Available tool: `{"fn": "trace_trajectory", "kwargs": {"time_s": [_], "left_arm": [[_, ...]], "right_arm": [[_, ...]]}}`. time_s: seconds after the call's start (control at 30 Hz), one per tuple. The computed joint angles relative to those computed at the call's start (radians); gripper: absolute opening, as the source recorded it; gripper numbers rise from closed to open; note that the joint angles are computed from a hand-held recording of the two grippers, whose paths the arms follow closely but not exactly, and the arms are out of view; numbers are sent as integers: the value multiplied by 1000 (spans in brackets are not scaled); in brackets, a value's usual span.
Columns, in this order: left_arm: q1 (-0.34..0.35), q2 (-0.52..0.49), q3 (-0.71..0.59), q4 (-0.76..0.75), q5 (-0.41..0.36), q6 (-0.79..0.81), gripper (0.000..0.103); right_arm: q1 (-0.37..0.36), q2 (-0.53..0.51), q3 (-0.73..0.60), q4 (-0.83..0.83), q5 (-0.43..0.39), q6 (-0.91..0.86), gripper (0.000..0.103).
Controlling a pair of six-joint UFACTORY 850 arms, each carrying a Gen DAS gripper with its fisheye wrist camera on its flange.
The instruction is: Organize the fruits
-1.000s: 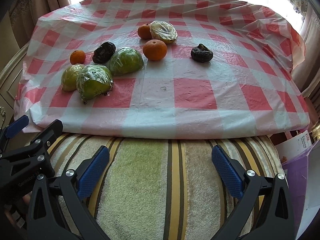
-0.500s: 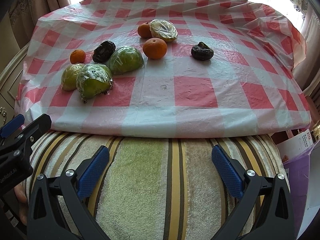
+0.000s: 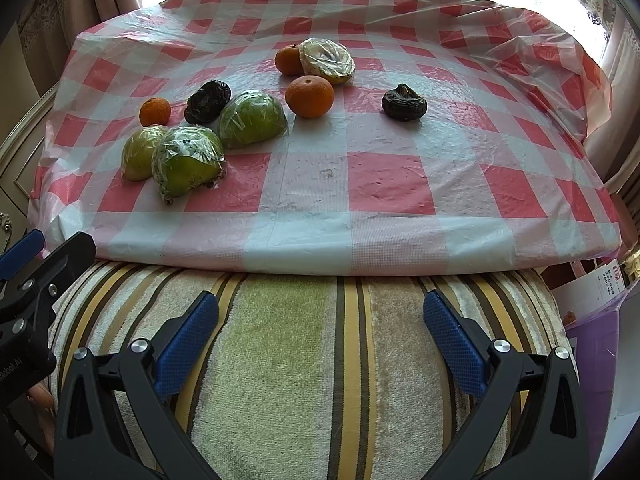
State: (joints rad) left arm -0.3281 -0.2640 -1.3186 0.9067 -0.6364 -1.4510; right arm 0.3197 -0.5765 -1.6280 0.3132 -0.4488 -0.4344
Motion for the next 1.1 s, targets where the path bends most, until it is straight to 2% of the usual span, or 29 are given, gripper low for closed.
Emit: {"fn": "trace_trajectory", "kwargs": {"time_s": [0.57,0.77,0.87,0.93,1.0,1.1], "left_arm": [[-5,13,8,52,13,-27,102],[-4,21,10,87,55,-13,102],[19,4,-25,-40,79,146,102],[48,-23,-64,-201,113,323,102],[65,-56,-106,-298,135,455,102],[88,-128,-200,-460,131,680,102]], "right_arm": [[1,1,2,-2,1,2,99],[1,1,1,3,0,-1,99],[-2,-3,-10,20,-21,-28,99],[-12,-15,-40,60,-67,-99,99],[-29,-30,-77,97,-111,-119,99],[-55,-60,-139,133,-143,-153,99]]}}
